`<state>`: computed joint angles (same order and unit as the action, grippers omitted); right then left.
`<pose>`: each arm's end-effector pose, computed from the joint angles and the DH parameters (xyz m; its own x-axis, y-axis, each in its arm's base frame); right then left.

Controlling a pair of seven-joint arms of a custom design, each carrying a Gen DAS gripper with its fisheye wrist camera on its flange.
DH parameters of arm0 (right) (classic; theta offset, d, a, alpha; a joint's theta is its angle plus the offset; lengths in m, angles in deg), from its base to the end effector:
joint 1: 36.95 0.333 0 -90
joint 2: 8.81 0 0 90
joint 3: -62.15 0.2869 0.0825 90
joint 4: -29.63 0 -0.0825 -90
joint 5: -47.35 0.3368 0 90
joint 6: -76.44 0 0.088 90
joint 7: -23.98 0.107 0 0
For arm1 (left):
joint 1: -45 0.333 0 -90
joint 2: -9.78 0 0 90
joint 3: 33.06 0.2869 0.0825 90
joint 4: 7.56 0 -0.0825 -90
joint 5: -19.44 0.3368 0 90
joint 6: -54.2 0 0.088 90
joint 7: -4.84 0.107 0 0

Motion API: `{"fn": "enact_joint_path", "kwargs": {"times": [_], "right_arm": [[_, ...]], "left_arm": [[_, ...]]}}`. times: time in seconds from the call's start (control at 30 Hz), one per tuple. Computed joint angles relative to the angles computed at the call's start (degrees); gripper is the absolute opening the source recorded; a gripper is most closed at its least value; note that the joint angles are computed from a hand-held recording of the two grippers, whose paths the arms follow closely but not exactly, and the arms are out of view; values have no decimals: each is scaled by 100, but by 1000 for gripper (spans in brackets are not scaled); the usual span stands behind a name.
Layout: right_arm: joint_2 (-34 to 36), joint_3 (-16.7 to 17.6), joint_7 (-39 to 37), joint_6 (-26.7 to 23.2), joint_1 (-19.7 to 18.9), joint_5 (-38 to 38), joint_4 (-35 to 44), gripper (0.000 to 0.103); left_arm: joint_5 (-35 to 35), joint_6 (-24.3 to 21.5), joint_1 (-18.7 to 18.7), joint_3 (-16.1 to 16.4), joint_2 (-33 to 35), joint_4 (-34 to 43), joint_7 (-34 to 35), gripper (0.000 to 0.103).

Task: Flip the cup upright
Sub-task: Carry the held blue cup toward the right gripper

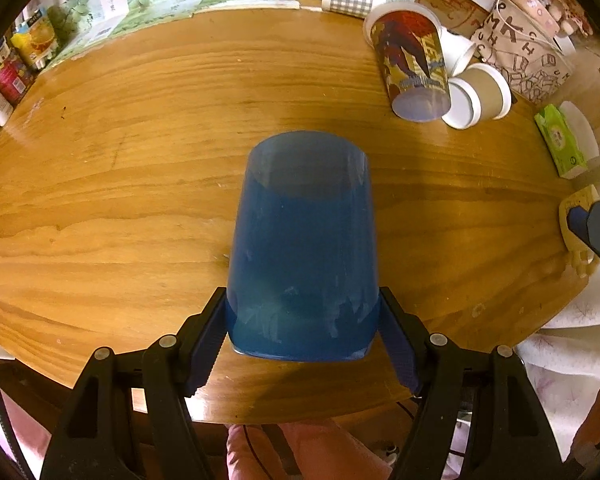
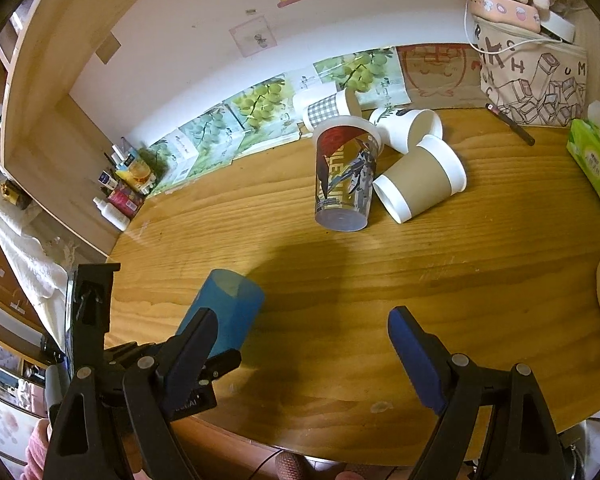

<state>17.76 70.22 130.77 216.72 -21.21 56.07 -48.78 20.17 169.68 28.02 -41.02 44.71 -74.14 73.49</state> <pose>0.6320 0.2558 0.5112 0.0980 -0.9268 -0.3624 -0.8722 0.0954 -0.4798 0.6360 -0.2654 0.4547 -0.0474 -0.9873 0.1516 -0.9788 0.0156 -0.2043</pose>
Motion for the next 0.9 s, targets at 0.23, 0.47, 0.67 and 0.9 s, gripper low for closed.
{"fn": "enact_joint_path", "kwargs": {"times": [0.23,0.47,0.67,0.9], "right_arm": [[77,27,4,-22,-44,92,21,88],[272,96,-71,-248,-131,303,281,88],[404,153,-195,-429,-185,515,478,88],[510,204,-310,-682,-219,708,664,88]], "left_arm": [[-130,-130,48,-54,80,104,130,75],[-368,-313,98,-115,141,162,140,75],[-392,-596,45,-111,329,507,115,75],[-423,-1008,-17,-127,596,1027,106,75]]}}
